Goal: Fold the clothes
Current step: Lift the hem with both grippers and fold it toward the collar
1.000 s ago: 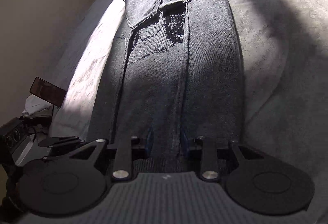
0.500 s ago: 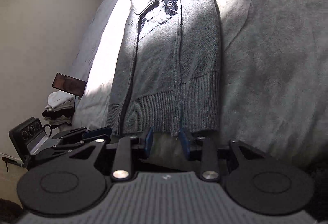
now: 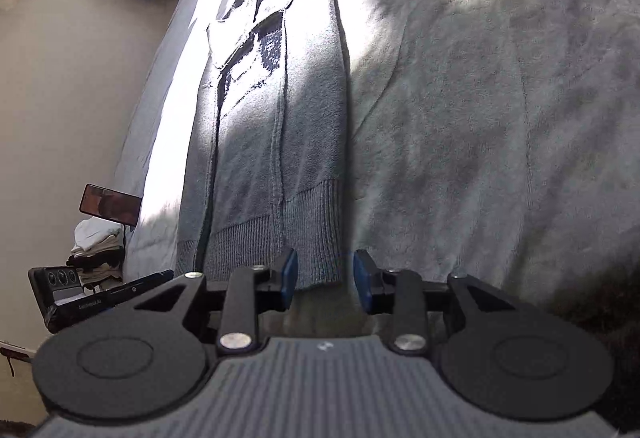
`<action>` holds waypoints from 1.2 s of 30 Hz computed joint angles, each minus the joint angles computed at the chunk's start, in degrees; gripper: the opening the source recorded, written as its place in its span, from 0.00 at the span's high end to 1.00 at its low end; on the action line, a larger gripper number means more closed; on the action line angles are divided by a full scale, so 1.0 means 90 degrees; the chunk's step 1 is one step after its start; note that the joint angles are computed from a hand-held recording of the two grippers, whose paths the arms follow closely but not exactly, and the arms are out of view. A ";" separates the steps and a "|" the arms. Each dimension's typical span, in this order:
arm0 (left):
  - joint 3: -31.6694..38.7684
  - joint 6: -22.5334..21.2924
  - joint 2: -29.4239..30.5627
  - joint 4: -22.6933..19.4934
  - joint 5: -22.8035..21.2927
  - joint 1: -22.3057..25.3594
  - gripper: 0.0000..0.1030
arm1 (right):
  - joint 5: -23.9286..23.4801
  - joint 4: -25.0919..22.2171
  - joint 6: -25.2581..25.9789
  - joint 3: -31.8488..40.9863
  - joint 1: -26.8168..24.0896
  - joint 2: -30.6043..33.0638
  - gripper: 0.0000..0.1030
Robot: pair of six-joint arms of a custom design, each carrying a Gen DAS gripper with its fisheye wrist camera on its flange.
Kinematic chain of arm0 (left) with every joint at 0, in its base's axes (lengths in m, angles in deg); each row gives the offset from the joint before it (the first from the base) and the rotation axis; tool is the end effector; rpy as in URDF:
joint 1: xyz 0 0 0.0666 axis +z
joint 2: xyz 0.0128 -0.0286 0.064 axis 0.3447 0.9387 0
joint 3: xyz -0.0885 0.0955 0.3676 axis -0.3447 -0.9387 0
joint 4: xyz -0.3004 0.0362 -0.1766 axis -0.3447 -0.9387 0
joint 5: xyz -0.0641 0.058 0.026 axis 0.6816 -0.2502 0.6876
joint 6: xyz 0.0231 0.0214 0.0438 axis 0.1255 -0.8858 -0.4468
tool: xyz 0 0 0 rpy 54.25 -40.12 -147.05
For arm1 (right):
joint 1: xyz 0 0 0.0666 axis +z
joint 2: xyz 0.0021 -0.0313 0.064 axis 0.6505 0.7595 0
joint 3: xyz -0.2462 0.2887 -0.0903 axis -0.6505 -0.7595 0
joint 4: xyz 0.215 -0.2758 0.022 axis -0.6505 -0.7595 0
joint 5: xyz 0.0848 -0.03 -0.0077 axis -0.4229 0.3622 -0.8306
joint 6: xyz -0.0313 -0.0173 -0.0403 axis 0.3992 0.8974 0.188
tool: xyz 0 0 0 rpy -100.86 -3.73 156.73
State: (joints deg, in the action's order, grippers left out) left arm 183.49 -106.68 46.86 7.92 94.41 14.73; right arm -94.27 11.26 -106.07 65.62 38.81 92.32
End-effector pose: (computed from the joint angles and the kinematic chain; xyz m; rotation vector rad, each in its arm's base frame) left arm 0.5550 -0.0775 0.2934 0.7389 2.6178 -1.0131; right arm 0.3326 0.0037 0.2936 0.8019 2.3783 0.8340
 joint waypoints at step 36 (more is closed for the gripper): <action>0.0869 0.2958 0.0650 0.0946 0.1628 0.0044 0.93 | -0.1108 0.0932 -0.0605 0.0787 -0.0472 0.0699 0.89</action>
